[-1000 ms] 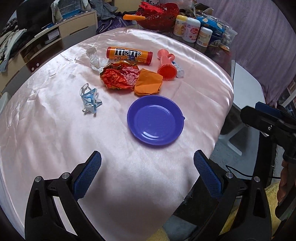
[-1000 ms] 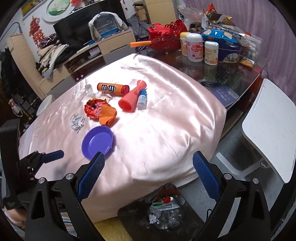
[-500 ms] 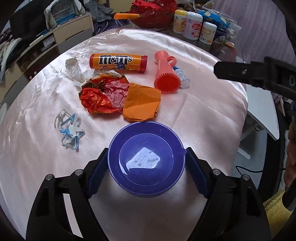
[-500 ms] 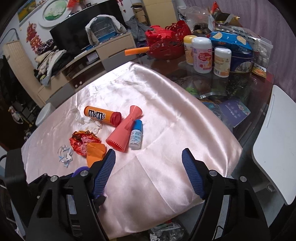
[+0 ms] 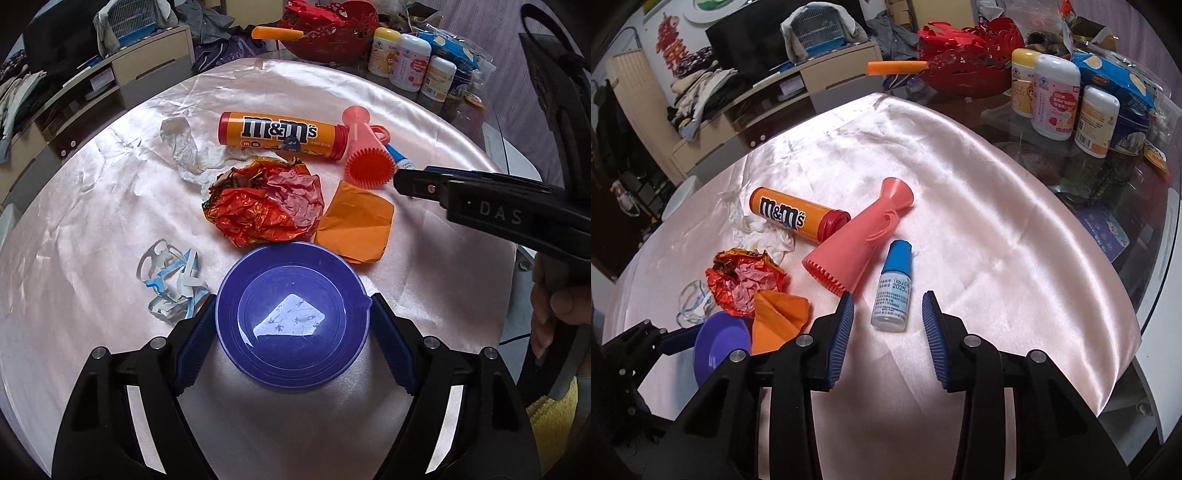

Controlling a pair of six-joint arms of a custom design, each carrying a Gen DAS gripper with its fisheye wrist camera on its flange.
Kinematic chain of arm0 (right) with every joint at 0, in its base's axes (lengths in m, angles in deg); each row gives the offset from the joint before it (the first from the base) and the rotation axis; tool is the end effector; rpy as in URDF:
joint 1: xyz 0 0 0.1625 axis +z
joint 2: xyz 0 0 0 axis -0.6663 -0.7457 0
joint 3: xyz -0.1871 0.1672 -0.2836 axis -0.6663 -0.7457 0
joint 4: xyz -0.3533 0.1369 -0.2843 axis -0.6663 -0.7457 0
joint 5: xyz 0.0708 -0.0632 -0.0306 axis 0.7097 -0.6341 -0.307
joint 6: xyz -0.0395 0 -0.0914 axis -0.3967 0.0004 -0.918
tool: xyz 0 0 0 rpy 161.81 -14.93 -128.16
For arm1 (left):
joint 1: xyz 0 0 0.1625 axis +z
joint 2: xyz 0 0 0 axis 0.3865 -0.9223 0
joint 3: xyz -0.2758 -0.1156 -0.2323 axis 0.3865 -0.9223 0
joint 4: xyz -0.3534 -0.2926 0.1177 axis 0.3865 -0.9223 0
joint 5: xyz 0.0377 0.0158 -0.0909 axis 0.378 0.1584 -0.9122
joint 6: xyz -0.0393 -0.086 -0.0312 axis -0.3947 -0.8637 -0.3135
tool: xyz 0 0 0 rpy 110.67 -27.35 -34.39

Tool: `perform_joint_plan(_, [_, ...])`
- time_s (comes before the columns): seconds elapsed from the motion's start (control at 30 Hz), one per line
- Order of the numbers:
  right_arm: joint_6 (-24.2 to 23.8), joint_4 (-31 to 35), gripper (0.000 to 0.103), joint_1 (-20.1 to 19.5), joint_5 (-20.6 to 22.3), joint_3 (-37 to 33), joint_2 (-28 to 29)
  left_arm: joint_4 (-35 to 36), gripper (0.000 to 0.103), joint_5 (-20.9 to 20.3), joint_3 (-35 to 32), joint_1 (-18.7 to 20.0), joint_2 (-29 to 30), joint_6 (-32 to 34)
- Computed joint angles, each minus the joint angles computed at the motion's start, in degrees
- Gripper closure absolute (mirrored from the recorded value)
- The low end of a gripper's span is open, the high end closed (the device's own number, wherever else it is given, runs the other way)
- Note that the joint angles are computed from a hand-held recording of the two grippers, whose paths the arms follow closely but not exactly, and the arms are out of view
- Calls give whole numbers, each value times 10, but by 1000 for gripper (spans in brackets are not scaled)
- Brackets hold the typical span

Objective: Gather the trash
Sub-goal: 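Reach the right tool to the blue-capped bottle, then drop the blue-capped bottle into the bin with the right tool while the left tool drops the purple plate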

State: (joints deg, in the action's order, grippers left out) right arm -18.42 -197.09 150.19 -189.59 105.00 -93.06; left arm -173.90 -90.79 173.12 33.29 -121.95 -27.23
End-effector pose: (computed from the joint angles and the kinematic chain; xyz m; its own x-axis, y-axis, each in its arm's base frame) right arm 0.3030 -0.6212 0.0326 -0.7858 -0.3828 0.4859 -0.5477 0.7956 -0.2590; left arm -0.1143 -0.5429 0.2213 -0.7241 0.0597 -0.6871 0.3843 0.8622 -0.3301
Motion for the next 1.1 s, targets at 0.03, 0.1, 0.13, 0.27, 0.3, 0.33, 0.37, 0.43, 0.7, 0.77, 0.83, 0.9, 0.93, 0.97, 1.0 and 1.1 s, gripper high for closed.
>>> perform_joint_plan(0.03, [-4, -2, 73, 1, -4, -4, 6, -2, 27, -3, 0, 1, -1, 3])
perform_joint_plan(0.1, [-23, -23, 81, 6, -27, -9, 17, -4, 27, -7, 1, 2, -4, 6])
perform_joint_plan(0.13, [-25, -26, 82, 7, -30, -7, 17, -3, 27, -8, 1, 2, -4, 6])
perform_joint_plan(0.27, [-30, -31, 83, 7, -32, 15, 1, 2, 27, -18, 8, 0, -15, 4])
perform_joint_plan(0.3, [-28, -30, 83, 7, -33, 23, -5, 5, 27, -20, 11, -2, -19, 1])
perform_joint_plan(0.33, [-25, -27, 83, 8, -33, 30, -13, 9, 27, -22, 15, -4, -24, -3])
perform_joint_plan(0.37, [-21, -25, 83, 7, -34, 38, -20, 13, 27, -23, 19, -8, -29, -7])
perform_joint_plan(0.43, [-16, -25, 83, 8, -33, 56, -38, 22, 27, -21, 28, -16, -40, -15])
perform_joint_plan(0.7, [-8, -44, 83, 29, -37, 152, -135, 65, 27, -29, 76, -73, -108, -54])
perform_joint_plan(0.77, [-7, -51, 83, 34, -43, 179, -164, 80, 27, -36, 89, -92, -123, -67])
perform_joint_plan(0.83, [-4, -59, 83, 38, -51, 206, -194, 92, 27, -44, 103, -110, -136, -79])
perform_joint_plan(0.9, [-1, -63, 83, 38, -56, 235, -224, 99, 27, -55, 116, -126, -148, -90])
perform_joint_plan(0.93, [2, -64, 83, 37, -58, 249, -238, 103, 27, -62, 122, -134, -153, -96])
perform_joint_plan(0.97, [6, -64, 83, 37, -62, 263, -252, 108, 27, -67, 128, -140, -159, -101])
perform_joint_plan(1.0, [9, -62, 83, 36, -65, 276, -265, 112, 27, -72, 134, -147, -164, -107])
perform_joint_plan(1.1, [18, -55, 83, 33, -74, 315, -300, 120, 27, -95, 150, -161, -169, -120])
